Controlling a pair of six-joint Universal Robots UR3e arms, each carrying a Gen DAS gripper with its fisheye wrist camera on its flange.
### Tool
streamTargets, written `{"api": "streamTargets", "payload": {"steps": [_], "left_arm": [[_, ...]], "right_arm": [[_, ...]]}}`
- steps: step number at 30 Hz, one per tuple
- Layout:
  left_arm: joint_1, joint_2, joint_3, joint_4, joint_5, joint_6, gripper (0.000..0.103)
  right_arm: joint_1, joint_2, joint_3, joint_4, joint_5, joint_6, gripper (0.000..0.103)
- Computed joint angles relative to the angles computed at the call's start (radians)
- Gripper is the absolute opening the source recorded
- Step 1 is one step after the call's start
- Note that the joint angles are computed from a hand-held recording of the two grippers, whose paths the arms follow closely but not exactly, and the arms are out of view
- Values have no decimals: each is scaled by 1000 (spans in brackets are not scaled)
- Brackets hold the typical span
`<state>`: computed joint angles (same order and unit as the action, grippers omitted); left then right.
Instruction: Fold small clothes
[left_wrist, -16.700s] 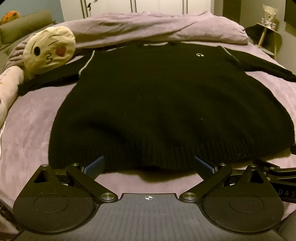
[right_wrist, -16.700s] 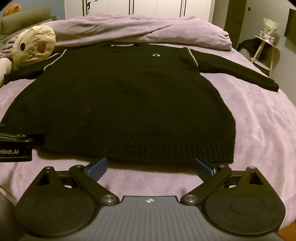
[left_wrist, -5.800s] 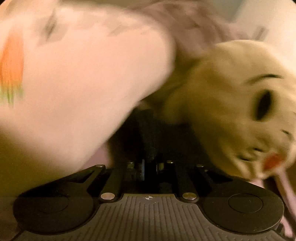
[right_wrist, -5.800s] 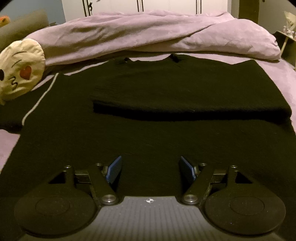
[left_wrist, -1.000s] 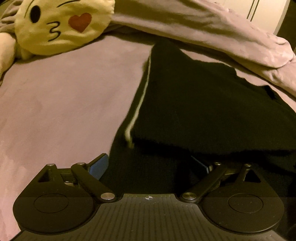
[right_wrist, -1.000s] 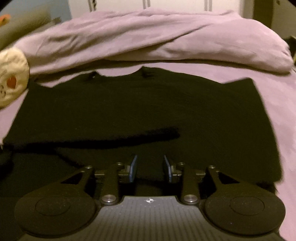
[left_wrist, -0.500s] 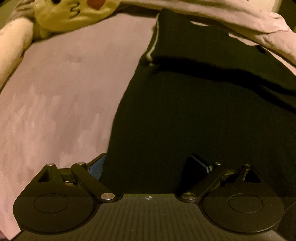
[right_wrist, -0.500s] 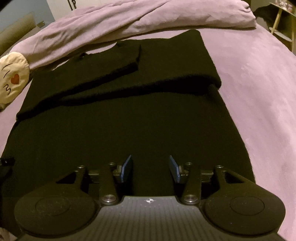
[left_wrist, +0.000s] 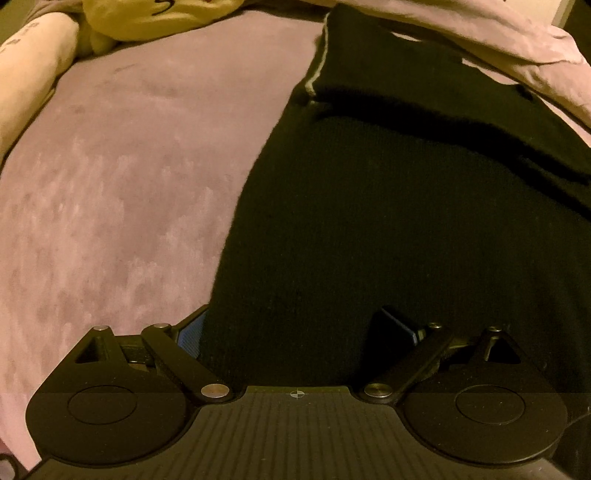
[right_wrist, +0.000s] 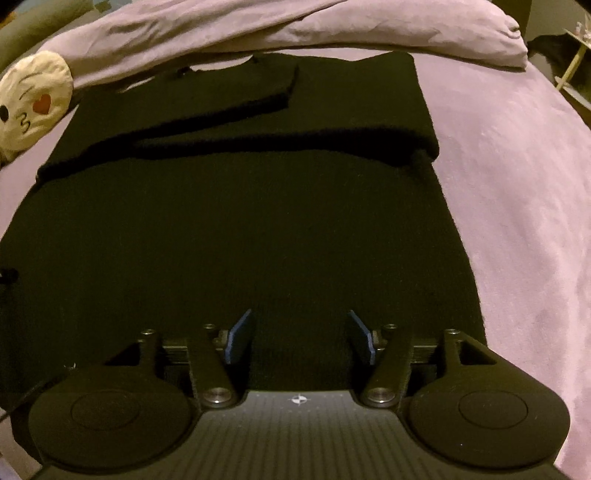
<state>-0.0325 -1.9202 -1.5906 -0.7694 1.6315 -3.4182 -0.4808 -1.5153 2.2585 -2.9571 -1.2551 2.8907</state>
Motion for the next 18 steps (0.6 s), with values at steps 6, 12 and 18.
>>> {"api": "streamTargets", "payload": {"steps": [6, 12, 18], "left_arm": [[0, -10, 26, -31, 1, -13, 98], [-6, -12, 31, -44, 7, -24, 99], [0, 22, 4, -64, -10, -23, 99]], "right_arm": [[9, 13, -33, 41, -10, -7, 62], [18, 20, -42, 51, -20, -10, 63], [20, 14, -52, 76, -25, -12, 64]]}}
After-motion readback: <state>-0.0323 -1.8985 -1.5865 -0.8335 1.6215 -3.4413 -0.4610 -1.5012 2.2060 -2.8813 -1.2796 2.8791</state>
